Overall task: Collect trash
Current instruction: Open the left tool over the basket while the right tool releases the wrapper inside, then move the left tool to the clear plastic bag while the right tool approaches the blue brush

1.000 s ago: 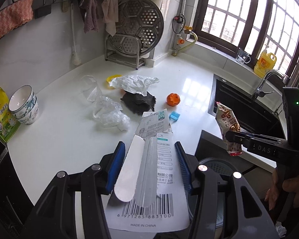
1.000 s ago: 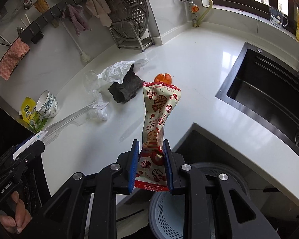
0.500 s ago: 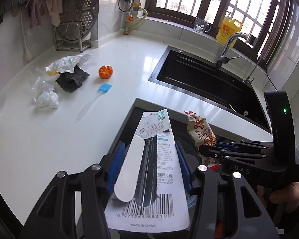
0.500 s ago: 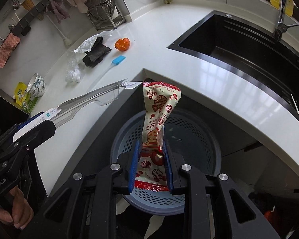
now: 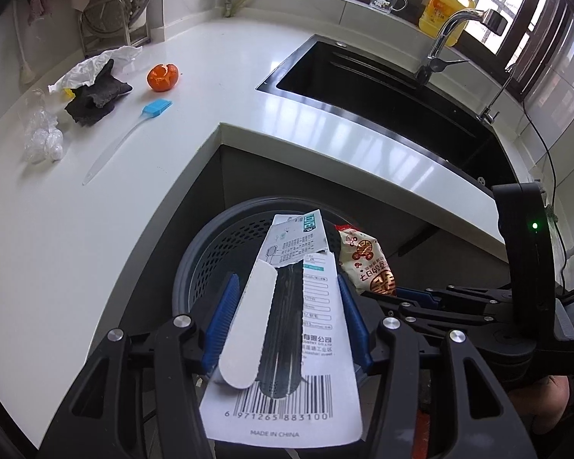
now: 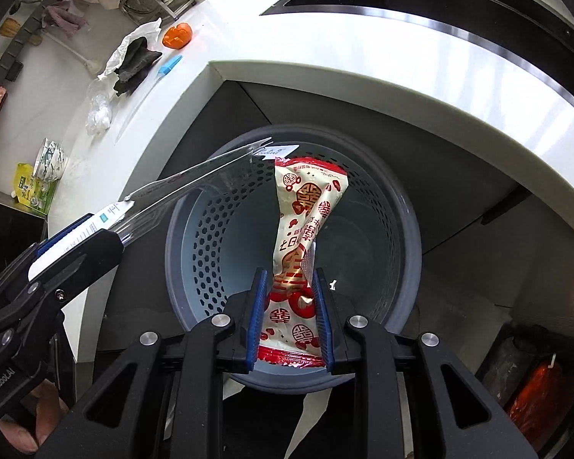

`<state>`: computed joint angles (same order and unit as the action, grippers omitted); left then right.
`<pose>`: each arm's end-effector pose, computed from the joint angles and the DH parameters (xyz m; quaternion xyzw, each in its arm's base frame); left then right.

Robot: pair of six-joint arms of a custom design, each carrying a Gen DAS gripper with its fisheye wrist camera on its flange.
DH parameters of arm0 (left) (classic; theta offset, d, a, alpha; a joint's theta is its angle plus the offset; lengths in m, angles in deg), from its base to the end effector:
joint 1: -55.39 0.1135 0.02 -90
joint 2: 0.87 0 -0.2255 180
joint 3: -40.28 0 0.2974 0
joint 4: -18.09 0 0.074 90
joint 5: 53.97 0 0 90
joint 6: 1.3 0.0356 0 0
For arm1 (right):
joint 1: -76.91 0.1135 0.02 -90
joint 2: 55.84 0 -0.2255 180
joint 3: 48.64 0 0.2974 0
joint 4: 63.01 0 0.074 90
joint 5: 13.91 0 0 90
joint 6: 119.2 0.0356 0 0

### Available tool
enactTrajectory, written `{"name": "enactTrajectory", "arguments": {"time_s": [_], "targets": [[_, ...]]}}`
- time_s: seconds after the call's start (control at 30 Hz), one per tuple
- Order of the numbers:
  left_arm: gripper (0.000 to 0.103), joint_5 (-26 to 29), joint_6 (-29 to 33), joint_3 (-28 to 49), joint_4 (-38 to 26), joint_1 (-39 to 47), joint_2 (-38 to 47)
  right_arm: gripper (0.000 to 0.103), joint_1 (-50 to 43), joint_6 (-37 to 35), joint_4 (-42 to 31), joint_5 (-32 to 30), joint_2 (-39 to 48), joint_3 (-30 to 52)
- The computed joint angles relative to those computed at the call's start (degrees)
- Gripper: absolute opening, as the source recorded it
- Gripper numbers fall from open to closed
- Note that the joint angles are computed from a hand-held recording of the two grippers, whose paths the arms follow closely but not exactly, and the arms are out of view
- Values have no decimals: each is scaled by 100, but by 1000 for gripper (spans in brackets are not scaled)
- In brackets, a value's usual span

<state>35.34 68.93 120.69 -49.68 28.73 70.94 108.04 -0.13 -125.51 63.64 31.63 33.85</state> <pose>0.2681 -0.1341 0.2781 0.0563 0.9624 -0.0994 0.2466 0.2939 0.1865 0.2125 -0.0387 0.9744 0.1894 0.1146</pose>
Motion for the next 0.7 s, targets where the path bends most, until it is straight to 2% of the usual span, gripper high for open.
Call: {"name": "enactTrajectory", "arguments": {"time_s": [0.1, 0.13, 0.7], "targets": [[74, -192, -122, 52, -54, -59, 5, 41, -48, -21, 13, -2, -78, -50], [76, -213, -159, 41, -60, -61, -34, 45, -65, -34, 23, 18, -139, -91], [78, -636, -581, 107, -930, -8, -687, 47, -225, -351, -334, -235, -874, -425]]}}
